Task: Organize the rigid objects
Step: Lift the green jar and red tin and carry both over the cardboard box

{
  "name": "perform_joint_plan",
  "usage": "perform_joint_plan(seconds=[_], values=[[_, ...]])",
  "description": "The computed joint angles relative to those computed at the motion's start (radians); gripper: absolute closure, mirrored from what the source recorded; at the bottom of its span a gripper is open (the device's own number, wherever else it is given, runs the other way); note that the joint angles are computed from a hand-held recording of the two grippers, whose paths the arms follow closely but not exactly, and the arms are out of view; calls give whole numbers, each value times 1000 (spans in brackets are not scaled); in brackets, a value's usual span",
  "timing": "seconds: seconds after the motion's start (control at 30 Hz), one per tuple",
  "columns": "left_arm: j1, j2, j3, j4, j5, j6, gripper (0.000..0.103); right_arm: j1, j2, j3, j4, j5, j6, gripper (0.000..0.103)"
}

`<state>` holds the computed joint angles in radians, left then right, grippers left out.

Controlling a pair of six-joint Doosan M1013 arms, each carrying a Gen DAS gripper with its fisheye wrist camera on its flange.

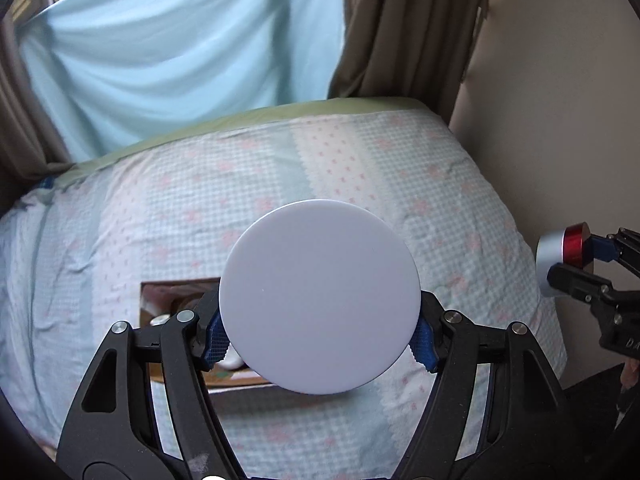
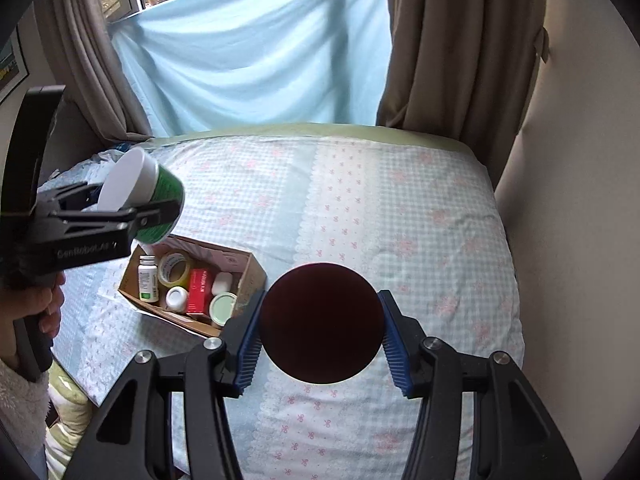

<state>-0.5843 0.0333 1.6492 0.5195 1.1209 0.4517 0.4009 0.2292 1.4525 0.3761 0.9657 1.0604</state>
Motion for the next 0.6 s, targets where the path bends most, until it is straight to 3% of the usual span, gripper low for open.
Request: perform_joint_plan(seconds=[0.13, 0.27, 0.43, 0.6], values=[[12, -94, 100, -1, 16, -63, 35, 55, 3, -11, 1, 17, 25, 53], [49, -174, 186, -23, 8, -46, 35, 121, 12, -21, -12, 25, 93, 53], [133, -240, 270, -87, -32, 86, 35, 207, 36, -34, -56, 3, 244, 53], [227, -263, 333, -180, -85, 280, 35, 278, 77, -51, -104, -4, 405, 53]])
